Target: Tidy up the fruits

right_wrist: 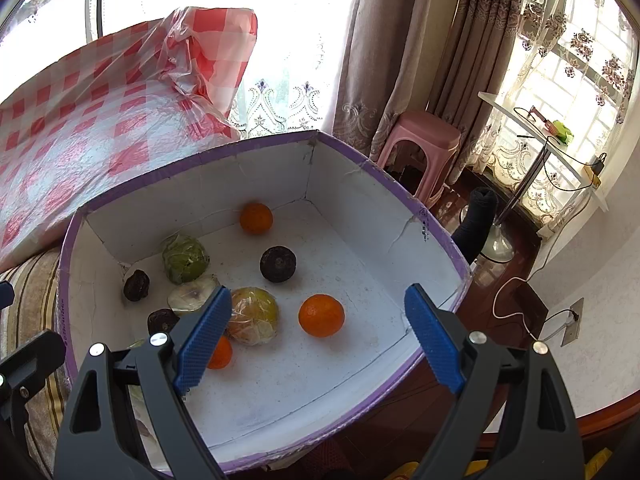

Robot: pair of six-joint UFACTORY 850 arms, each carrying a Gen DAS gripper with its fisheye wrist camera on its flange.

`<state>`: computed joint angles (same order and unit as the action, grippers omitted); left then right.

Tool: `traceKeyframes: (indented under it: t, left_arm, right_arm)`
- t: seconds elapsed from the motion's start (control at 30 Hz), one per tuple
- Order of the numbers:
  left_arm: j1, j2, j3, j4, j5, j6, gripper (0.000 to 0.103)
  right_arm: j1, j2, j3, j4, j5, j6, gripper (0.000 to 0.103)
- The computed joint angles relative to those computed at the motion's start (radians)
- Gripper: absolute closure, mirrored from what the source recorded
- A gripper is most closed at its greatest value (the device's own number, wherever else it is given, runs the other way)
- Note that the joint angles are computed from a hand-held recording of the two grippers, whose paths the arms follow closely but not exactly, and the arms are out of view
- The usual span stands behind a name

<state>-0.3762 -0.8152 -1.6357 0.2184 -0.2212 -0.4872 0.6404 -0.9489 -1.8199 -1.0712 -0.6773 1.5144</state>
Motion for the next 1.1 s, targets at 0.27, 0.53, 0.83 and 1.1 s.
traceKeyframes:
  t: [0.27, 0.53, 0.83, 1.1]
  left_arm:
    - [0.000, 0.001, 0.001, 0.008, 0.002, -0.009, 0.005]
    - [-0.001, 0.000, -0.002, 0.011, 0.000, -0.011, 0.005]
    - [-0.002, 0.000, -0.003, 0.014, 0.000, -0.014, 0.005]
    - [-0.003, 0.000, -0.005, 0.027, -0.002, -0.023, 0.005]
  right_arm:
    - [0.001, -0.003, -0.006, 0.002, 0.000, -0.004, 0.015]
    - [0.001, -0.002, -0.004, 0.000, 0.002, -0.003, 0.015]
    - [0.001, -0.002, -0.003, 0.001, 0.001, -0.003, 0.015]
    - [0.001, -0.002, -0.004, 0.000, 0.001, -0.002, 0.015]
